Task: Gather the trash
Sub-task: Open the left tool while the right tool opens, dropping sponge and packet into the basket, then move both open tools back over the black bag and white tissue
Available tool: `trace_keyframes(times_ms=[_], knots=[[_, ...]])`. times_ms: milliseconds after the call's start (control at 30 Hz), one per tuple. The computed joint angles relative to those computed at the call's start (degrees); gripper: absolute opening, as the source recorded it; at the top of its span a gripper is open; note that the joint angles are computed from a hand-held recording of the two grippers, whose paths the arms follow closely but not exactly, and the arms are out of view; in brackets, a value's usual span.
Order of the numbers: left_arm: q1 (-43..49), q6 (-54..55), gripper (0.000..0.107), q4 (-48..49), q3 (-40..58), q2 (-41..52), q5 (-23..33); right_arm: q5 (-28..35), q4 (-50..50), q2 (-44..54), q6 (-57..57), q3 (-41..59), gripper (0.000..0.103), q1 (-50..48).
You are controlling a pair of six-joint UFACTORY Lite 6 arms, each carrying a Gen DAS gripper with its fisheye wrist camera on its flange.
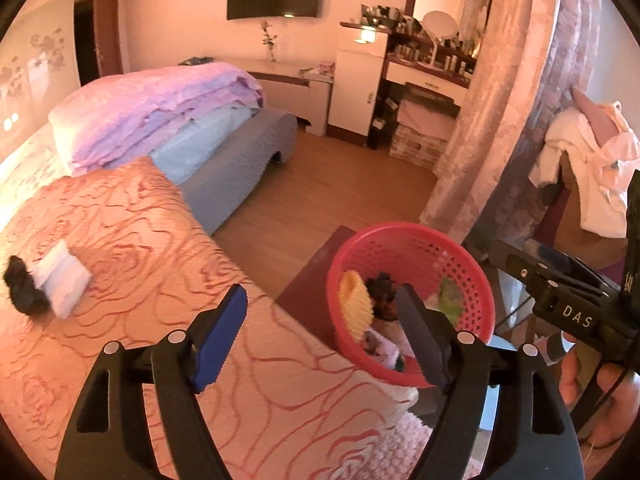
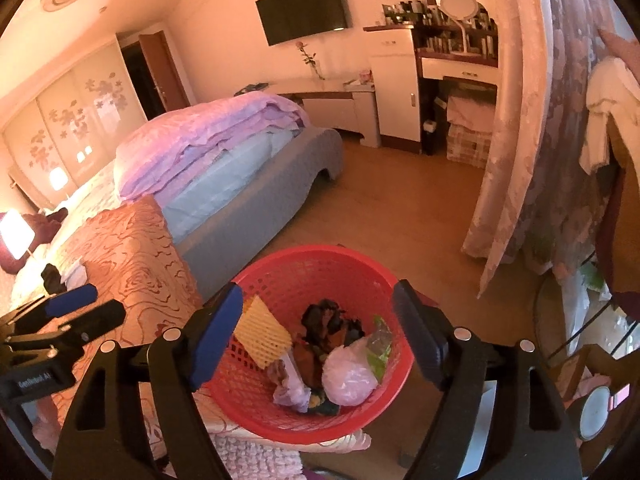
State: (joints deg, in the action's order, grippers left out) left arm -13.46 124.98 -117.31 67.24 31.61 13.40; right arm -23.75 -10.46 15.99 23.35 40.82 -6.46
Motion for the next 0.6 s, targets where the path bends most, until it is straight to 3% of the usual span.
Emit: trace_keyframes(times_ms=[100,433,600], knots=[[1.5,5.8,0.075,-5.2,-2.2,-2.2,0.0,-0.2,2.0,-0.1,-1.8,-0.3,0.075,1.9],[9.3,10.8,0.077,-9.9,-4.9,-5.8,0.6,-0.5,11.1,-3.0,-9.9,-2.1,0.078,9.2],[16.3,4.0,0.077,-2.8,-2.1,-4.1,0.5,-0.1,17.8,-2.8,-15.3,-1.2,0.078,13.0]])
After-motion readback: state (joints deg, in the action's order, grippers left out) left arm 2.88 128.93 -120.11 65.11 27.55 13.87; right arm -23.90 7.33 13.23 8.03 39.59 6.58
